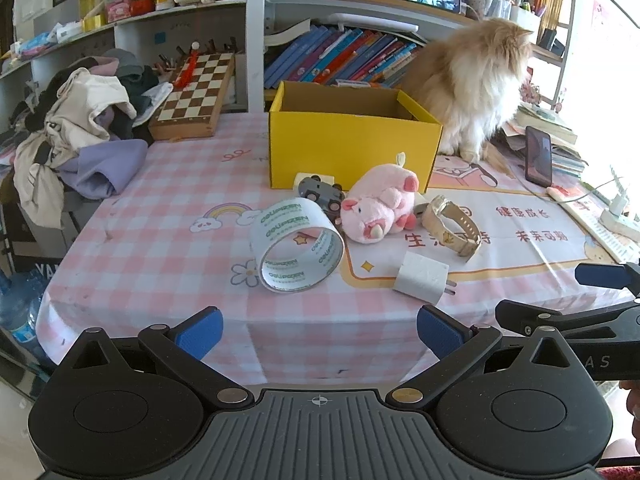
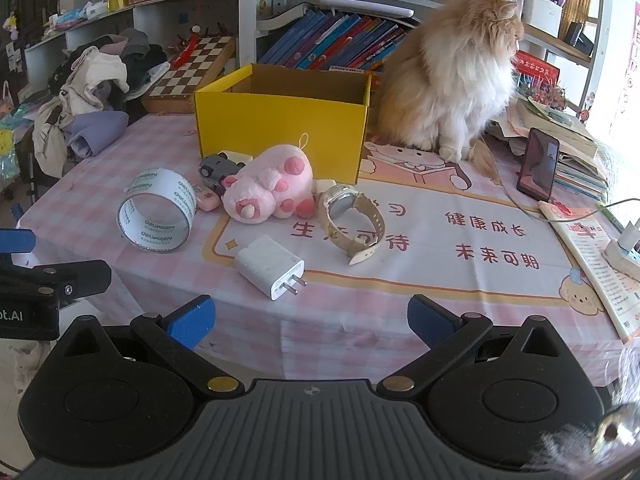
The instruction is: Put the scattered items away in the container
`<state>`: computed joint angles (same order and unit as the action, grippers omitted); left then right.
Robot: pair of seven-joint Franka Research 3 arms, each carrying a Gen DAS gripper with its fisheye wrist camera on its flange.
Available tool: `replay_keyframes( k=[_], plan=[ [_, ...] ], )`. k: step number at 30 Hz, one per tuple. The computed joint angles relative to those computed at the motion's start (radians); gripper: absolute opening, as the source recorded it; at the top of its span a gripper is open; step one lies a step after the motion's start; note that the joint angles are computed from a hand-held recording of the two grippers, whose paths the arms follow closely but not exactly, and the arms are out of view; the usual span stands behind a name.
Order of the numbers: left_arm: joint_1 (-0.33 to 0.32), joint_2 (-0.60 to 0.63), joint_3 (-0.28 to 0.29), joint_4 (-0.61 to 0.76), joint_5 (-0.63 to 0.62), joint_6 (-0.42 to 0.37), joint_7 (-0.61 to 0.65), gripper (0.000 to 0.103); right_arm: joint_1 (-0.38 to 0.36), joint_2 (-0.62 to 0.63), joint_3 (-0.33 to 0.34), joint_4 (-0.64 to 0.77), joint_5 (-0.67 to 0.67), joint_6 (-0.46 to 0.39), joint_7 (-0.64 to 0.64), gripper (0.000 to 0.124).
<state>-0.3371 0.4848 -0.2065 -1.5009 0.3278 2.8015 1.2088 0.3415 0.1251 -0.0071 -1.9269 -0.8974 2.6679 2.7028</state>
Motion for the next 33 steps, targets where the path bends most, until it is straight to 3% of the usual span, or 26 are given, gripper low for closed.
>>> replay_keyframes(
  k=[33],
  plan=[
    [0.004,-0.006,-0.005,-0.009,-0.008,-0.006,0.017,0.103,0.003,0.005,-0.003,0.003,0.034,0.012,-0.043,0.103]
  ],
)
